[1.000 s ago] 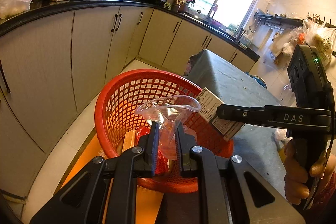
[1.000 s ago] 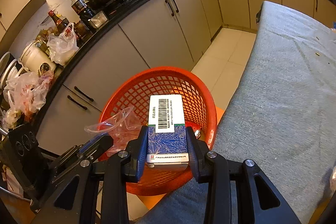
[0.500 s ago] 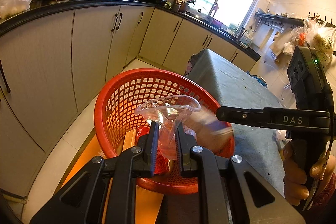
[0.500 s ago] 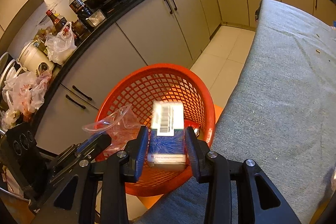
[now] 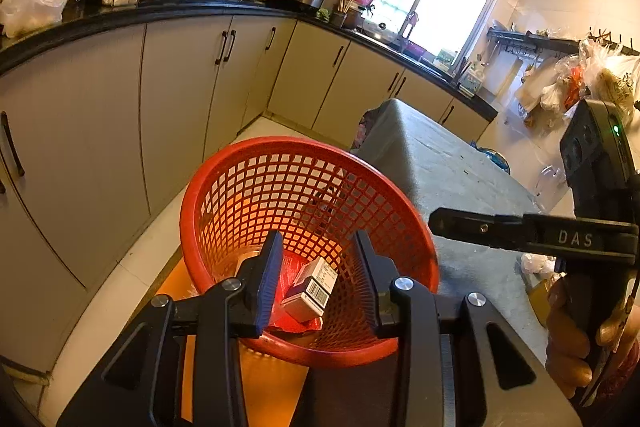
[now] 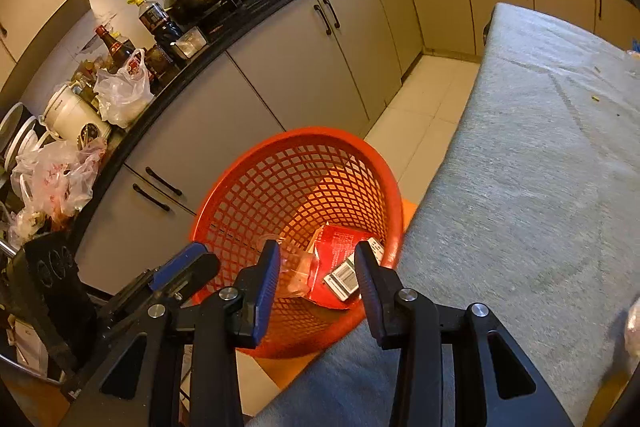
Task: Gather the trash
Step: 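Open both tools to drop the items into the basket and withdraw, then grasp the white plastic bag with the left tool while the right tool grasps the blue snack bag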
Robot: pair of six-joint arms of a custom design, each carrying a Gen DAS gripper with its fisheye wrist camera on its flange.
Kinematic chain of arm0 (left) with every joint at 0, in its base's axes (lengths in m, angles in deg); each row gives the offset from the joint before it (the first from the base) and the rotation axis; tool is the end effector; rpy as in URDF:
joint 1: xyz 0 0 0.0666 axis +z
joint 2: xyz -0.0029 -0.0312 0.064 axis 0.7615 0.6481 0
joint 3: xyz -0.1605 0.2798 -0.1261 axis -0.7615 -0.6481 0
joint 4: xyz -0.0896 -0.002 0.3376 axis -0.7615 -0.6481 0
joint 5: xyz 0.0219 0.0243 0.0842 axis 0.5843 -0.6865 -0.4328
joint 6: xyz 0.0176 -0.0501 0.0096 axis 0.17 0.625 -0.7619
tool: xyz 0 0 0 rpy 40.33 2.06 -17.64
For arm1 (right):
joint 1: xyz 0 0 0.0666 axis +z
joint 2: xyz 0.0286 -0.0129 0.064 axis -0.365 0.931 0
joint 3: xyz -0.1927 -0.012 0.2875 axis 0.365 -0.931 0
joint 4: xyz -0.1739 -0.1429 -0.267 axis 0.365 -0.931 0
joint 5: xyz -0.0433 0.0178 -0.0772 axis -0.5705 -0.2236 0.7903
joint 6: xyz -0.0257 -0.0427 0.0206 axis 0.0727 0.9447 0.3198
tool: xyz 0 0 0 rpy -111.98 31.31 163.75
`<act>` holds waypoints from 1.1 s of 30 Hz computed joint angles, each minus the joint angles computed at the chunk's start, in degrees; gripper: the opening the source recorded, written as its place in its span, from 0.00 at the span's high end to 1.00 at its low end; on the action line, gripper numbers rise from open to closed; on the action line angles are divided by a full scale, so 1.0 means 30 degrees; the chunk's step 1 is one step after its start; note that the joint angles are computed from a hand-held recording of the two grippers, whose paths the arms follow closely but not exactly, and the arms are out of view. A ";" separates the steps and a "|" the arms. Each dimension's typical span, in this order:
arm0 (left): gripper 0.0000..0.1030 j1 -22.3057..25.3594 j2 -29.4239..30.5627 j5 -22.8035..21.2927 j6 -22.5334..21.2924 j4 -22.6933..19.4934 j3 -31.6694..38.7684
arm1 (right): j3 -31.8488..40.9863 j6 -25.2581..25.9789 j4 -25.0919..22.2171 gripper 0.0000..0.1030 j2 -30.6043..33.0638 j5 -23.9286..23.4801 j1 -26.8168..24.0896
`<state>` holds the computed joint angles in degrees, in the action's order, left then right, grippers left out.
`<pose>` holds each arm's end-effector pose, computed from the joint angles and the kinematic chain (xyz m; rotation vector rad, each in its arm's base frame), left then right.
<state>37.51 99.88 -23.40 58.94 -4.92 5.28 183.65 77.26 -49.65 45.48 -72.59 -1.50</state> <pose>0.3726 -0.0859 0.4309 -0.0672 2.2172 -0.4856 0.4671 0.1779 0.4318 -0.2668 2.5368 0.5350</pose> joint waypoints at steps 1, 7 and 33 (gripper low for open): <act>0.62 -0.0170 -0.0134 -0.0212 -0.0007 0.0086 -0.0072 | -0.0242 0.0095 0.0135 0.58 -0.0218 0.0140 -0.0038; 0.60 -0.1345 -0.0683 -0.0958 0.0102 0.0330 -0.0162 | -0.2067 0.0356 0.0992 0.58 -0.1897 -0.0071 -0.0621; 0.52 -0.8146 0.5740 0.0036 0.1528 -0.3524 0.7775 | -0.7839 0.3271 0.0931 0.52 -1.0294 -0.4163 -1.1698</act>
